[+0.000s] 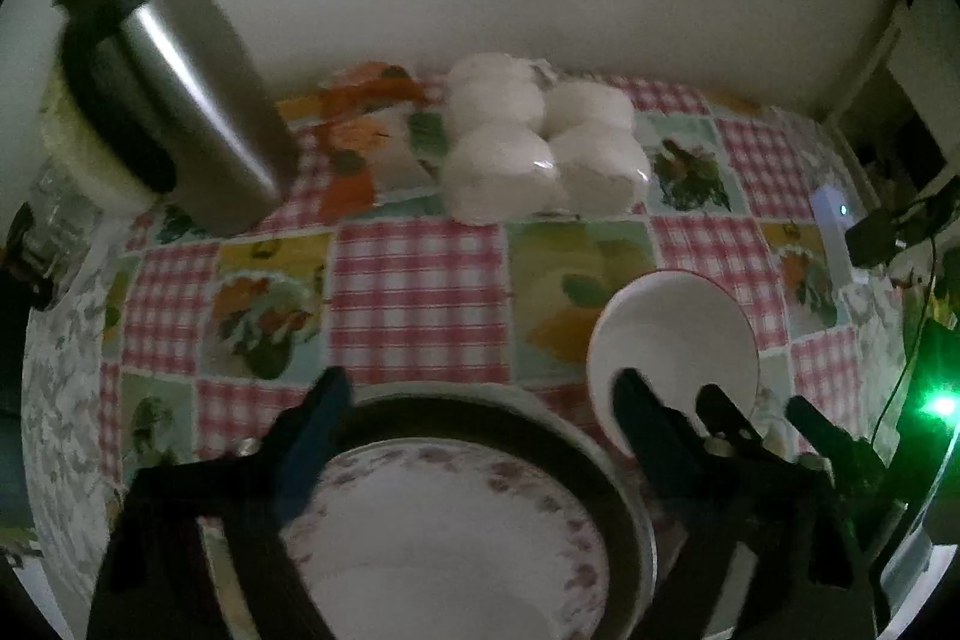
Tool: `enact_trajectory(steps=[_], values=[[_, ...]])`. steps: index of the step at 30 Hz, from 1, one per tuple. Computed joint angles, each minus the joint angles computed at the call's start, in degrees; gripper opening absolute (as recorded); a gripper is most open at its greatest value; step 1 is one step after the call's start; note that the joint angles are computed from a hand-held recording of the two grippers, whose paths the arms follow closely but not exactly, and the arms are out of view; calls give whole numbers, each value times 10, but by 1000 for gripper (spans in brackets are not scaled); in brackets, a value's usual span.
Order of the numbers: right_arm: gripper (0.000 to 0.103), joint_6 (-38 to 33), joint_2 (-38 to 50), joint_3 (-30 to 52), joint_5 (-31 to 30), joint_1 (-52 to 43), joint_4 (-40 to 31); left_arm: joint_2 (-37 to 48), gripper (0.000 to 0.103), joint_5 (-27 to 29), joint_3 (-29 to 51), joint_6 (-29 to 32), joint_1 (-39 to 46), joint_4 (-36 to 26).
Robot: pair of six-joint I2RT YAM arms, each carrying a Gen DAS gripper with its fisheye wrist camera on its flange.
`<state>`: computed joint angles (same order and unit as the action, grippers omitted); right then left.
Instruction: Organize plates and bowls
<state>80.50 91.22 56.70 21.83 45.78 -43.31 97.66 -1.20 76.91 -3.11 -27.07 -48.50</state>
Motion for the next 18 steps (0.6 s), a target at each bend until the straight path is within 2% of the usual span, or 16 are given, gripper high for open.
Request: enact_trajectory(steps=[2, 4, 9, 11, 14, 18], values=[[82, -10, 0, -9, -6, -5, 22, 21, 76, 2, 12, -12, -11, -4], [76, -19, -1, -23, -16, -11, 49, 34, 74, 7, 17, -21, -19, -2], [53, -26, -3, -45, -31, -19, 94, 71, 59, 5, 29, -42, -34, 3], [49, -33, -6, -53, -37, -19, 114, 84, 51, 7, 35, -49, -36, 2], [49, -34, -5, -62, -46, -21, 139, 101, 45, 5, 41, -56, -42, 2], [40, -41, 5, -62, -58, -24, 154, 117, 43, -3, 48, -60, -51, 2]])
